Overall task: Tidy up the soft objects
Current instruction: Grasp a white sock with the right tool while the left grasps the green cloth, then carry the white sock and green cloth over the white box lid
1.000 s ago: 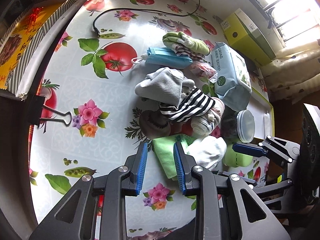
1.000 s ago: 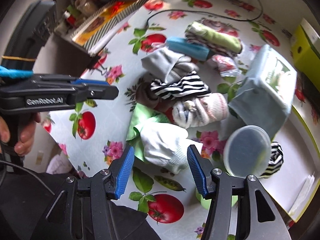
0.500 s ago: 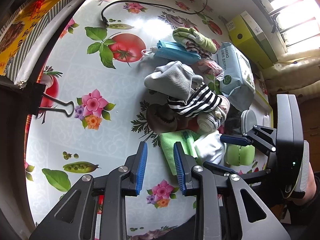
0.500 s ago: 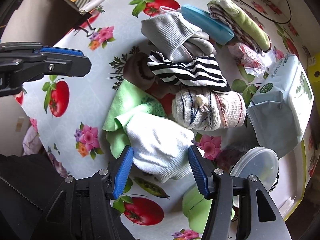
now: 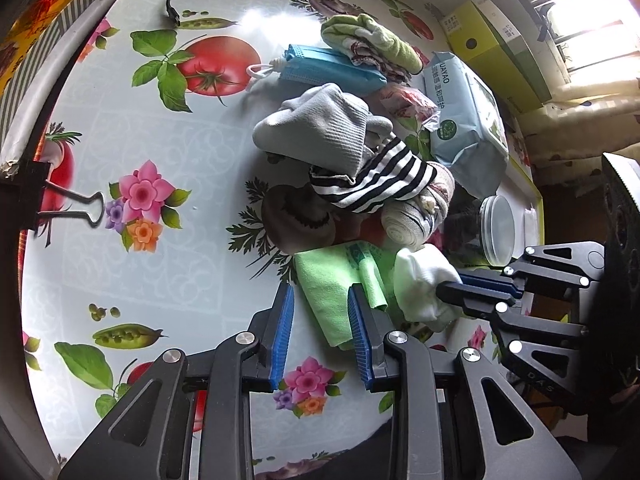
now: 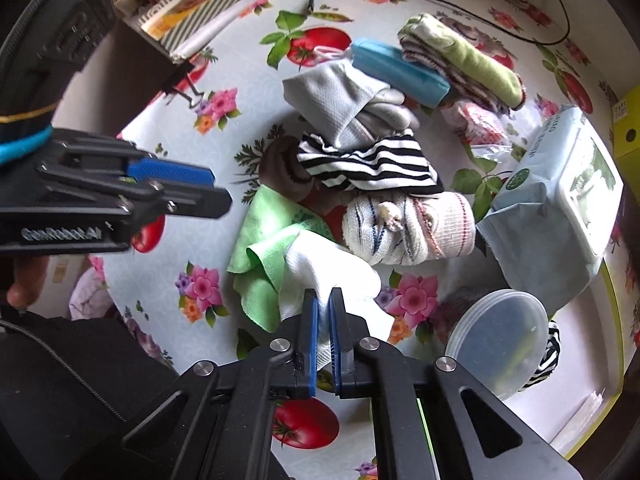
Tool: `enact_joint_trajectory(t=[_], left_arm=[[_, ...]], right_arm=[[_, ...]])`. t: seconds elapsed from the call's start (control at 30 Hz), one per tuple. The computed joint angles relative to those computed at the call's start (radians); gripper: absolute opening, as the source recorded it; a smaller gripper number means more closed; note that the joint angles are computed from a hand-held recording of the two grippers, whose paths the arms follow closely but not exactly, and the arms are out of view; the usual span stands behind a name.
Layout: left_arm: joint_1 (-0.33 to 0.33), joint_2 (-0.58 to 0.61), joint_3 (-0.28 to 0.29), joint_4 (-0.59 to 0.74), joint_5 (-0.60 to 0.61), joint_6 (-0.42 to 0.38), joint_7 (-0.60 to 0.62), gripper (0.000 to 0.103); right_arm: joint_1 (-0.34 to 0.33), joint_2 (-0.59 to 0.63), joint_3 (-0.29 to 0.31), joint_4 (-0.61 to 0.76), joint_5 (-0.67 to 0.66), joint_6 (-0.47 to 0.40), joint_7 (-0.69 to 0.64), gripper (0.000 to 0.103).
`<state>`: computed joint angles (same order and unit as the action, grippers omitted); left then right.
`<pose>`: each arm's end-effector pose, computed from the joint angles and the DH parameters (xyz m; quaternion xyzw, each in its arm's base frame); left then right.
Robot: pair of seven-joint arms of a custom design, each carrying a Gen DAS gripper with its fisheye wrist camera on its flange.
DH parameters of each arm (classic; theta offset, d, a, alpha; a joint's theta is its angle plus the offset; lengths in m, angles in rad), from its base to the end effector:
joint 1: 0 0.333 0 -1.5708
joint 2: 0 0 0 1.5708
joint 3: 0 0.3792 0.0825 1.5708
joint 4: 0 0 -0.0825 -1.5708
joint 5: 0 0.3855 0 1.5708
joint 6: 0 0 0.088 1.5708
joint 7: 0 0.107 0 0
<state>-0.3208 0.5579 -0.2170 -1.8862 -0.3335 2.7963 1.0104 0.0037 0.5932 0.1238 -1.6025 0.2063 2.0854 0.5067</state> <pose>0.6177 -0.3285 0.3027 0.8052 -0.5511 0.1987 0.0920 0.7124 0.0866 0.3308 -0.9593 0.2492 0.0889 0.0988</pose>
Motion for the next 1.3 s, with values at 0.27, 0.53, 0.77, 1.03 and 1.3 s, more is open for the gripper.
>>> enact_joint_trajectory(t=[0.27,0.53,0.77,1.03,1.3], left_arm=[[0.006,0.051,-0.024,0.068,-0.013,-0.049,0.039,0.041],[-0.018,0.113,-0.017,0.166,0.012,-0.13,0.065,0.042],[-0.054,0.141,0.017,0.221,0.066,-0.192,0.029,0.041],[-0.062,0.103,0.029,0.167,0.092,-0.128,0.004,0.007],[-0.064,0.031,0.054,0.091,0.109,-0.049,-0.039,0.007]], right_arm=[[-0.034,-0.044,0.011,-0.017,0.093,-0.002,-0.007,0.005],[-0.047,-0.044,0.003,0.005,0.137,-0.008,0.005,0.005],[-0.052,-0.048,0.002,0.003,0.151,0.004,0.006,0.005],[-0.062,-0.062,0.005,-0.007,0.182,0.011,-0.003,0.005],[-0.076,-0.076,0.005,-0.006,0.228,0.018,-0.011,0.005]])
